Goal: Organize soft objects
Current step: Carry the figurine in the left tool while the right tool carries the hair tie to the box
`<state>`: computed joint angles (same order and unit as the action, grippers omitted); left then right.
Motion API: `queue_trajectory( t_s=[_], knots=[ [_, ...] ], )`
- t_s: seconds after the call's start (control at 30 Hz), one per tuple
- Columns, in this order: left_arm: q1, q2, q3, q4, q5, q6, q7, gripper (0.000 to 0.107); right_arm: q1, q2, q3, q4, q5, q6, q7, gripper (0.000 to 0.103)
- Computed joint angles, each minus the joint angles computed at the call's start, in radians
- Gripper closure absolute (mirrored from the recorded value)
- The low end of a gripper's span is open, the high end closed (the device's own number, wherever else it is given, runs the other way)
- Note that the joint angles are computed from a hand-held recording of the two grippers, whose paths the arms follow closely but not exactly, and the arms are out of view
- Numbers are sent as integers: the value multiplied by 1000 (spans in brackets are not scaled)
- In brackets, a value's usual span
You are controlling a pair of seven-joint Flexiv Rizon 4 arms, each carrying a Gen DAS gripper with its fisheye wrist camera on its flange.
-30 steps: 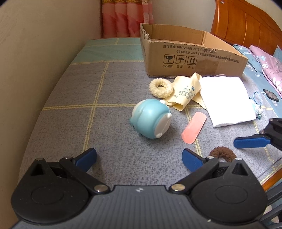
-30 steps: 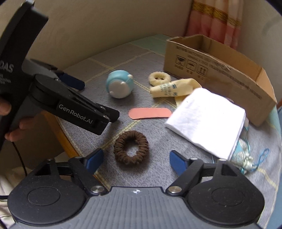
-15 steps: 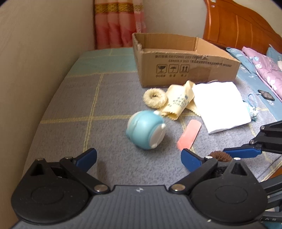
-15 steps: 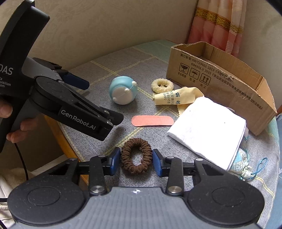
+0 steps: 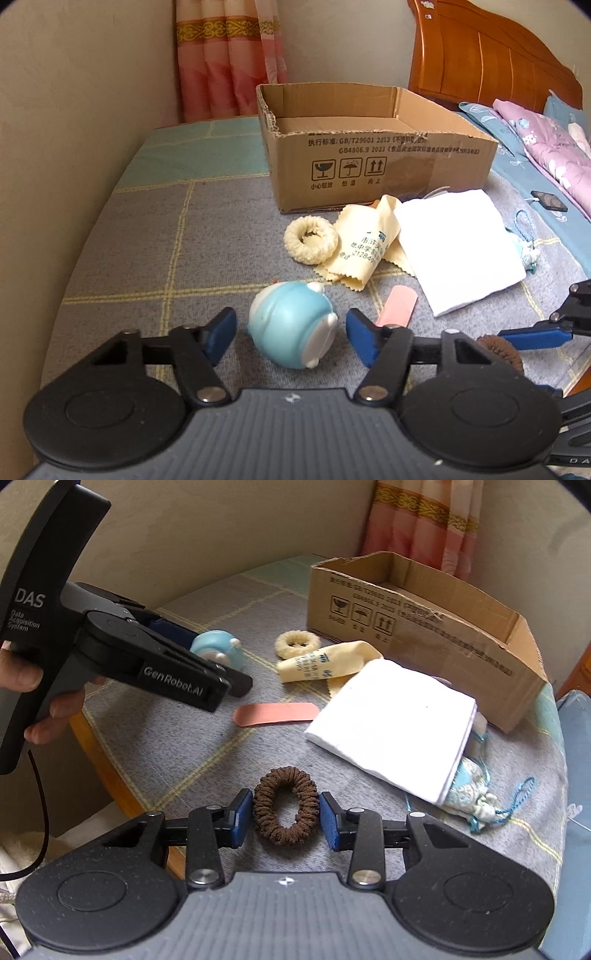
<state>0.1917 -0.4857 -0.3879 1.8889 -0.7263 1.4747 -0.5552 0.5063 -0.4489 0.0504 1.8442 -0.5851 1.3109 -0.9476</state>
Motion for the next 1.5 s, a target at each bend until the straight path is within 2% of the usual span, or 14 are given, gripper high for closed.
queue_trajectory(
  t_s=[0.03, 0.07, 0.43, 0.83, 0.97, 1.1, 1.23, 1.5],
  knots=[
    [-3, -1, 6, -3, 4, -4, -5, 48, 2, 1, -3, 2, -1, -1, 4, 59],
    [-8, -1, 13, -6, 8, -8, -10, 57, 2, 3, -4, 3, -2, -2, 7, 59],
    [-54, 31, 84, -25, 50, -65, -44, 60, -12, 22, -3, 13, -3, -12, 21, 59],
    [-107, 68, 109, -98, -13, -142, 27, 59, -54, 68, 10, -4, 18, -27, 18, 59],
    [-145, 24, 143, -197, 31, -177, -1, 59, -64, 70, -1, -35, 19, -8, 26, 59],
    [-165, -26, 148, -300, 74, -193, -21, 59, -56, 68, -49, -66, -37, 18, 64, 59],
    [-200, -106, 185, -449, 158, -241, -100, 59, -67, 45, -81, -121, -77, 33, 91, 59],
    [-270, -313, 286, -830, 345, -458, -323, 59, -107, -33, -82, -258, -26, 27, 59, 59]
  ],
)
